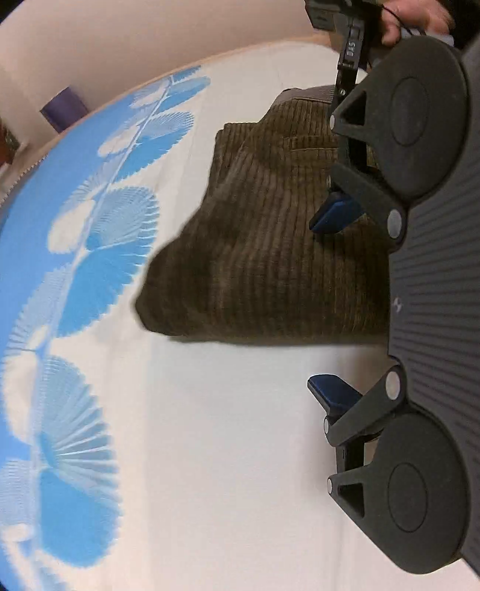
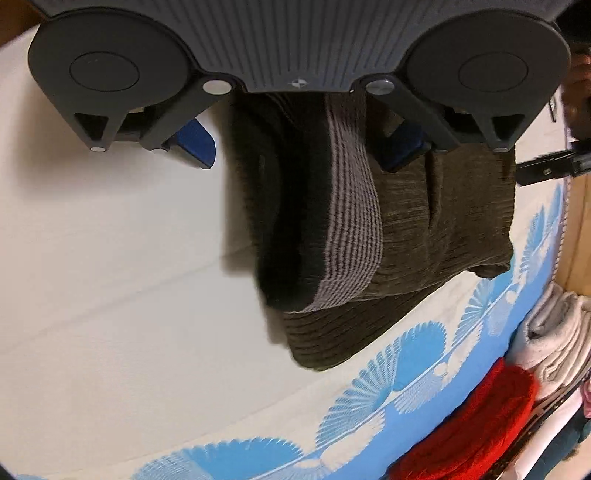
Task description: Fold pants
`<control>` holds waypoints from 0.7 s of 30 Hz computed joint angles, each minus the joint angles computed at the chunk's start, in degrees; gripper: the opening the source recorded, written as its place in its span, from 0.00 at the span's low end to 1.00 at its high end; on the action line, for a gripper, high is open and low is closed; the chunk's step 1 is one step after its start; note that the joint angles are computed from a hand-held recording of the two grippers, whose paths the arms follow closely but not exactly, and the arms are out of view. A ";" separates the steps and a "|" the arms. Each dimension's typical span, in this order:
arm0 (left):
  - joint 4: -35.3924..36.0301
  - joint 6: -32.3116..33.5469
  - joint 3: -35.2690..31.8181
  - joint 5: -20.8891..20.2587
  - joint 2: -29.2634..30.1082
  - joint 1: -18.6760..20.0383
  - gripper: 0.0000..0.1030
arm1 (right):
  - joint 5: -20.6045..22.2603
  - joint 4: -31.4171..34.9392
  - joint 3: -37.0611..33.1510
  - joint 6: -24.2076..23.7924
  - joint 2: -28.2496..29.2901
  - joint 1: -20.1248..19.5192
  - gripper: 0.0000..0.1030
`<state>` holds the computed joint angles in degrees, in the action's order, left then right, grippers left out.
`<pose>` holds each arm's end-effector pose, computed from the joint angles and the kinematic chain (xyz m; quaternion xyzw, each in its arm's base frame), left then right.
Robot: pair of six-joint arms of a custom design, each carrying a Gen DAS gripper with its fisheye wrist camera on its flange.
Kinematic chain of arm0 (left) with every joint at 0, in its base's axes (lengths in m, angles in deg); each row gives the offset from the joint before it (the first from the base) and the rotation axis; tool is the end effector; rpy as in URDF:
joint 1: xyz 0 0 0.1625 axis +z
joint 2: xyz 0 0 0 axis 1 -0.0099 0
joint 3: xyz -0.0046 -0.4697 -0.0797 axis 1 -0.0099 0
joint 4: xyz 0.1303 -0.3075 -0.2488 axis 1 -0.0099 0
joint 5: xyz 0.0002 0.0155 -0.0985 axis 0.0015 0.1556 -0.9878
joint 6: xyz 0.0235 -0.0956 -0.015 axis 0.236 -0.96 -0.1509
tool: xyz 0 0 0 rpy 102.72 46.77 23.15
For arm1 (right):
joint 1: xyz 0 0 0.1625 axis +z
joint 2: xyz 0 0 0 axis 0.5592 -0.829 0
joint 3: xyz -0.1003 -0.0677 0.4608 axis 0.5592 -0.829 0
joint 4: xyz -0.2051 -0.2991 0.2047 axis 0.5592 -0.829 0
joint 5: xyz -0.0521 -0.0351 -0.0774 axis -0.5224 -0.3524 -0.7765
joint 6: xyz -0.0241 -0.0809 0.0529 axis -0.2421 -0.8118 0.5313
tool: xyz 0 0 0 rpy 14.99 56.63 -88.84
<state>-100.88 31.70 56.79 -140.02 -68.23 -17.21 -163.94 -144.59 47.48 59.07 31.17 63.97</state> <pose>-0.0501 -0.7352 0.3219 -0.0278 0.9681 -0.1760 0.1760 0.2052 -0.7085 0.1373 0.0299 -0.9809 0.1415 0.1298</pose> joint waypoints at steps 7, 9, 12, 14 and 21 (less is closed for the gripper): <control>-0.13 4.23 -2.52 -4.17 3.77 1.51 0.81 | -0.15 -1.98 -1.79 -3.58 2.02 0.63 0.75; -3.07 4.95 -1.80 -3.10 3.94 1.44 0.70 | -0.14 -3.46 -1.50 -3.64 1.87 0.91 0.64; -2.05 4.46 -3.47 -3.79 3.60 1.42 0.40 | 1.18 -7.68 -0.96 -5.17 1.76 1.47 0.52; -4.49 5.93 -3.79 -4.39 2.57 1.10 0.35 | 2.32 -9.93 -1.66 -7.15 2.37 1.85 0.48; -17.66 13.96 -6.07 1.32 2.39 0.09 0.34 | 9.66 -15.60 -10.37 -14.21 8.10 3.75 0.45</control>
<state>-118.55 45.66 50.71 -138.70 -65.84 -17.12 -154.29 -160.19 37.11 44.86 39.26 67.72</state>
